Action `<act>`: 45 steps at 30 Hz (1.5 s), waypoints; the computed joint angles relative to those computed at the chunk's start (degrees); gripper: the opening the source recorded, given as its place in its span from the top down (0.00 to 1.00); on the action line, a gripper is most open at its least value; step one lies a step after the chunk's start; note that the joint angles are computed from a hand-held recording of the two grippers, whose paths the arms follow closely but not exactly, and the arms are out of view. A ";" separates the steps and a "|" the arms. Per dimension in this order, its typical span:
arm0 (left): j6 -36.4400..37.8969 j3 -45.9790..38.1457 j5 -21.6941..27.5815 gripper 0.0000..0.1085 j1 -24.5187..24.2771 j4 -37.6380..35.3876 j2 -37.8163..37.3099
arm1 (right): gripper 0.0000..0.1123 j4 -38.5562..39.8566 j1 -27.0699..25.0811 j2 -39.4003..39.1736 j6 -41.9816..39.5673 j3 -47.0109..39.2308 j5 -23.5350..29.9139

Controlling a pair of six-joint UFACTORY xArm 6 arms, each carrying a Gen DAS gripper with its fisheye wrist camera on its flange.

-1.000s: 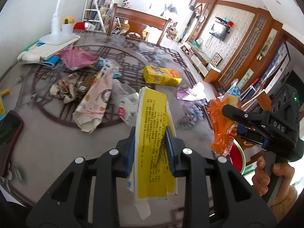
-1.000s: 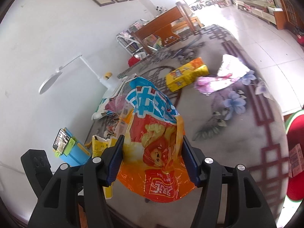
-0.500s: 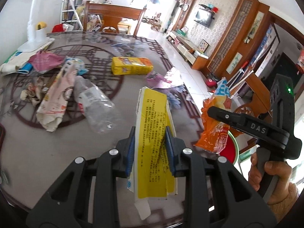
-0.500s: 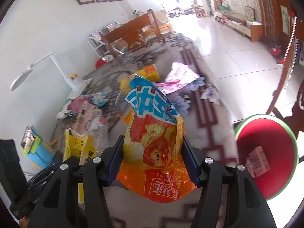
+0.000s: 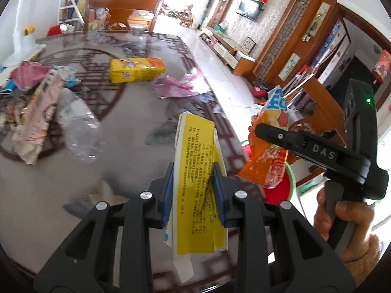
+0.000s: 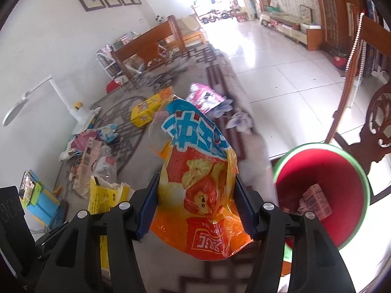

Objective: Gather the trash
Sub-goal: 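Carry the snack bag and yellow wrapper over to the red bucket, then open both tools to drop the snack bag and wrapper into the bucket, then grasp the crumpled newspaper ball with the left tool while the right grasps the pink snack bag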

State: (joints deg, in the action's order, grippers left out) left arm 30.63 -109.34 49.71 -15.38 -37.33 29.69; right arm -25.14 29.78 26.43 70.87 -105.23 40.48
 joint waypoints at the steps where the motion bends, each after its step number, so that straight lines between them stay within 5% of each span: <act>1: 0.45 0.01 -0.23 0.74 -0.63 0.16 -0.03 | 0.50 -1.69 -0.25 -1.28 2.08 1.56 0.41; 12: 2.60 -7.62 3.96 0.74 -6.90 -0.43 5.14 | 0.50 -10.59 -3.79 -15.83 21.58 20.57 3.23; 21: 2.12 -13.59 7.99 0.74 -12.16 2.21 10.61 | 0.49 -12.53 -3.74 -19.88 26.09 24.20 16.27; 24: 1.47 -17.26 9.55 0.70 -12.90 3.22 13.08 | 0.49 -12.73 -3.52 -19.89 27.03 23.85 18.15; 27: 0.93 -18.06 7.75 0.45 -13.53 3.89 13.74 | 0.42 -14.15 -2.90 -19.28 27.65 22.19 21.77; 29: 1.57 -17.88 6.05 0.44 -13.45 3.35 13.77 | 0.34 -14.89 -2.65 -18.63 27.69 21.01 23.65; 45: 6.61 -6.37 -2.10 0.38 -6.66 0.07 5.53 | 0.29 -13.46 -2.11 -10.16 20.52 9.69 23.31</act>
State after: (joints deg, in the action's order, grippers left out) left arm 37.24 -115.71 47.61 -22.05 -37.26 35.22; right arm -38.60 27.67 16.27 91.39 -95.54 63.79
